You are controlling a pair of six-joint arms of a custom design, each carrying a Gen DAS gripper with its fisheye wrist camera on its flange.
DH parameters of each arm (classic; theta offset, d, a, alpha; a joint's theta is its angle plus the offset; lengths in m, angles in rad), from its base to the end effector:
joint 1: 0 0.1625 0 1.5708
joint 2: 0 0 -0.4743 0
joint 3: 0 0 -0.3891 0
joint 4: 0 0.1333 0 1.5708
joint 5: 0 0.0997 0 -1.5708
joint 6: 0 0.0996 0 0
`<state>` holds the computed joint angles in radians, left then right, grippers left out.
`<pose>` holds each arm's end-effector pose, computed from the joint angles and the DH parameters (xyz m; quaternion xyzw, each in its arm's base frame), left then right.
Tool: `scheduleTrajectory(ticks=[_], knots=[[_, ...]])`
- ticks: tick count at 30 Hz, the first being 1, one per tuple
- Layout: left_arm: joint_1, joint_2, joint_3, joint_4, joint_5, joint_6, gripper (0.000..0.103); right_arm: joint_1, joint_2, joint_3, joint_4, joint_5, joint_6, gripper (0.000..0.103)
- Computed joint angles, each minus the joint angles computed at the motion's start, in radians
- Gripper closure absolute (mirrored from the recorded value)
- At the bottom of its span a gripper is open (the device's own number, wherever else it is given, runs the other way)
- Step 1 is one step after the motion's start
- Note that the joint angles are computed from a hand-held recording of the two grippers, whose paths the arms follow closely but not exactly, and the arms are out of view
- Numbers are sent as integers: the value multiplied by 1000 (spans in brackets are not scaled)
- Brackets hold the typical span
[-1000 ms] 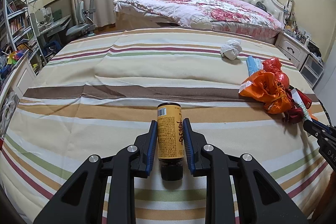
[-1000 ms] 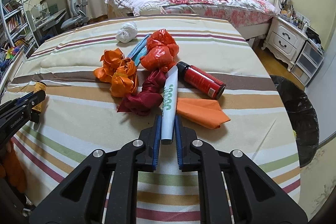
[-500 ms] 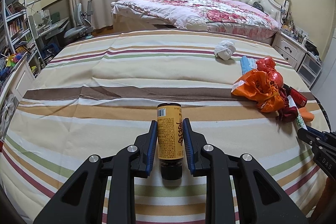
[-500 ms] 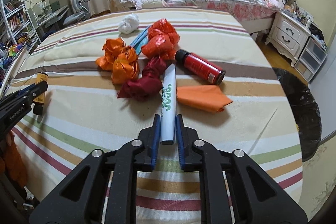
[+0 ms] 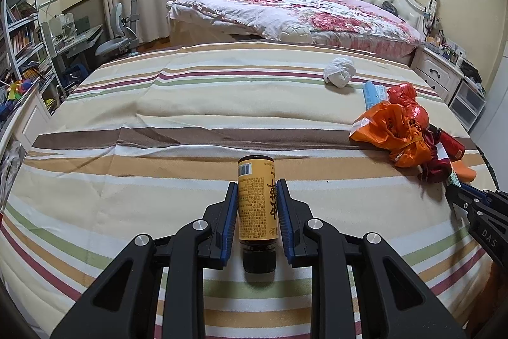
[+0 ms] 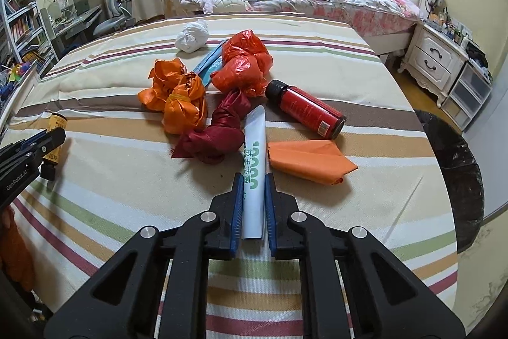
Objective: Collect trash
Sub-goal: 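Carry the white tube and gold can over the bin and open both grippers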
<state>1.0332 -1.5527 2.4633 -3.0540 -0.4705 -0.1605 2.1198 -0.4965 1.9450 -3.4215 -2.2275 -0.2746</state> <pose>0.0087 -0.4190 0.3455 0.0082 0.8309 -0.3977 0.3890 0.3682 -0.4630 -0.0313 0.3122 -0.8757 0.2305 0.2872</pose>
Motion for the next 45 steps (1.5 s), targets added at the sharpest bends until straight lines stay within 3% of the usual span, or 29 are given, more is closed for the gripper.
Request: scheduleTrajectory(ticks=[7, 17, 30, 45], knots=[[-22, 0, 5, -2, 1, -3, 78, 9, -37, 31, -54, 20, -11, 90], [-108, 46, 4, -76, -6, 31, 78, 9, -88, 70, -166, 0, -57, 90], [-178, 279, -113, -178, -119, 163, 78, -84, -158, 103, -282, -44, -98, 90], [-177, 576, -350, -186, -286, 296, 78, -223, -209, 67, -352, -99, -154, 90]])
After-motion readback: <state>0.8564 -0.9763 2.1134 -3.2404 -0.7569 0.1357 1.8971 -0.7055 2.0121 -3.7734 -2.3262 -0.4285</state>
